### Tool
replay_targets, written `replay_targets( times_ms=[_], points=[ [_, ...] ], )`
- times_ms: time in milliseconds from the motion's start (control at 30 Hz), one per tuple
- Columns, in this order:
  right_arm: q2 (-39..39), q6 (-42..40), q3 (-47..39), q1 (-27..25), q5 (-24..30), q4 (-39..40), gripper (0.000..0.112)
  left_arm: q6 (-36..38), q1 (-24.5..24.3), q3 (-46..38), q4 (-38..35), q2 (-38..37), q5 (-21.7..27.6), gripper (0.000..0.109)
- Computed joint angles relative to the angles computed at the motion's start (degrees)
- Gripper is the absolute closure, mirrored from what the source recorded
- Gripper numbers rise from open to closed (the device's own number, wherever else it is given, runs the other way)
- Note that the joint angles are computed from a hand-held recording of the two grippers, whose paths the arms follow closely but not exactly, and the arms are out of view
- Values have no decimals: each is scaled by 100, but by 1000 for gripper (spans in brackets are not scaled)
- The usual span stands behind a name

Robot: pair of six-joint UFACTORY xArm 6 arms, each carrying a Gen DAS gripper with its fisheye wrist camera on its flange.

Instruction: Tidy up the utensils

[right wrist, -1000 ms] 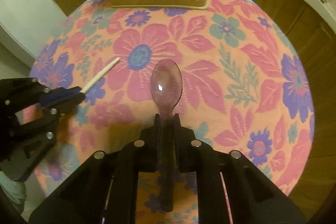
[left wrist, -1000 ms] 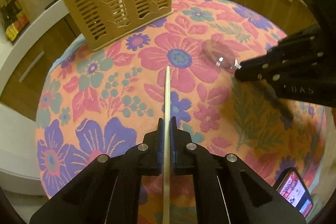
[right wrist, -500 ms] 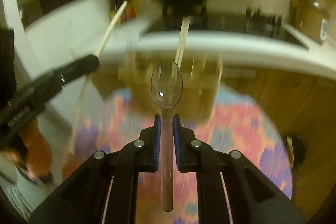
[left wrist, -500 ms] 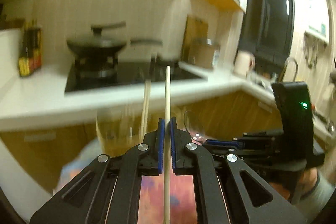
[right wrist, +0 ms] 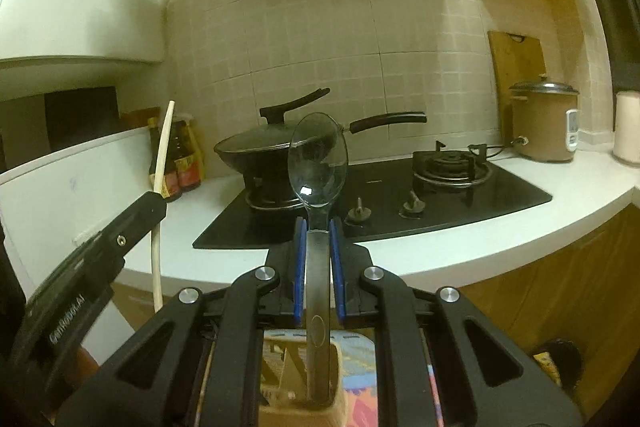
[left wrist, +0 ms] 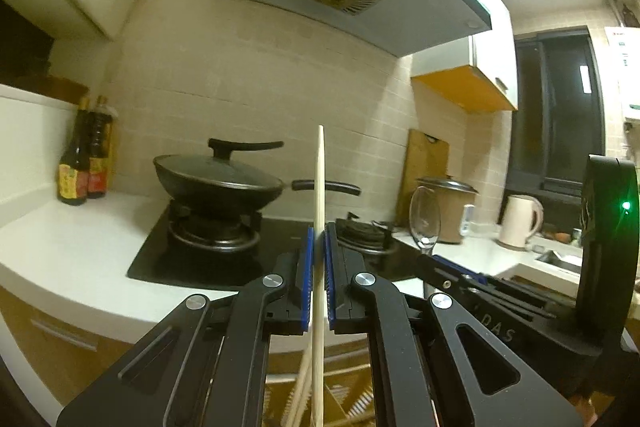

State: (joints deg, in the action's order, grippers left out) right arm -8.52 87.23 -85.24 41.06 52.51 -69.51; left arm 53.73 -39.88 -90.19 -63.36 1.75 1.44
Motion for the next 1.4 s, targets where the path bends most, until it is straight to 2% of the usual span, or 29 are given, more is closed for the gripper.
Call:
replay_targets(
  times_ms=[100,133,233,300,400,500,600,667,833,1000,1067,1200,1233,1300,1400],
  points=[
    [178,260,-4,-160,-303,-78,103,571,-75,-103,-512,180,-247,105],
    [187,316,50,-207,-407,-78,103,970,-123,-158,-856,238,-370,105],
    [99,680,354,-343,-792,-234,103,1287,-94,-181,-1183,306,-325,105],
    [12,907,520,-293,-733,-394,103,1732,-78,-199,-1655,306,-331,105],
    [-104,815,708,-378,-1011,-153,101,1636,5,-36,-1589,212,-177,104],
    [-278,836,925,-368,-1204,-29,95,1483,104,195,-1417,38,22,98],
    [-512,883,1125,-202,-1050,-35,95,1185,200,513,-1106,-227,212,89],
    [-726,979,1300,-4,-855,-109,94,1063,251,775,-1009,-473,283,68],
    [-1162,1154,1688,612,-272,-223,69,1141,452,1613,-1163,-1355,669,51],
    [-1442,1224,2038,1154,9,-105,69,894,647,2463,-843,-2126,854,51],
    [-1635,1329,2215,1420,205,-107,69,801,817,2761,-778,-2446,1106,51],
    [-1924,1731,2562,1875,661,-127,69,317,1084,3272,-401,-2868,1490,44],
    [-1919,1817,2620,1938,739,-90,66,197,1114,3440,-284,-2966,1526,44],
    [-1806,2037,2735,2020,872,30,58,-81,1063,3782,-14,-3115,1353,42],
    [-1516,2308,2802,2020,869,148,55,-786,926,4323,684,-3234,966,38]
  ],
)
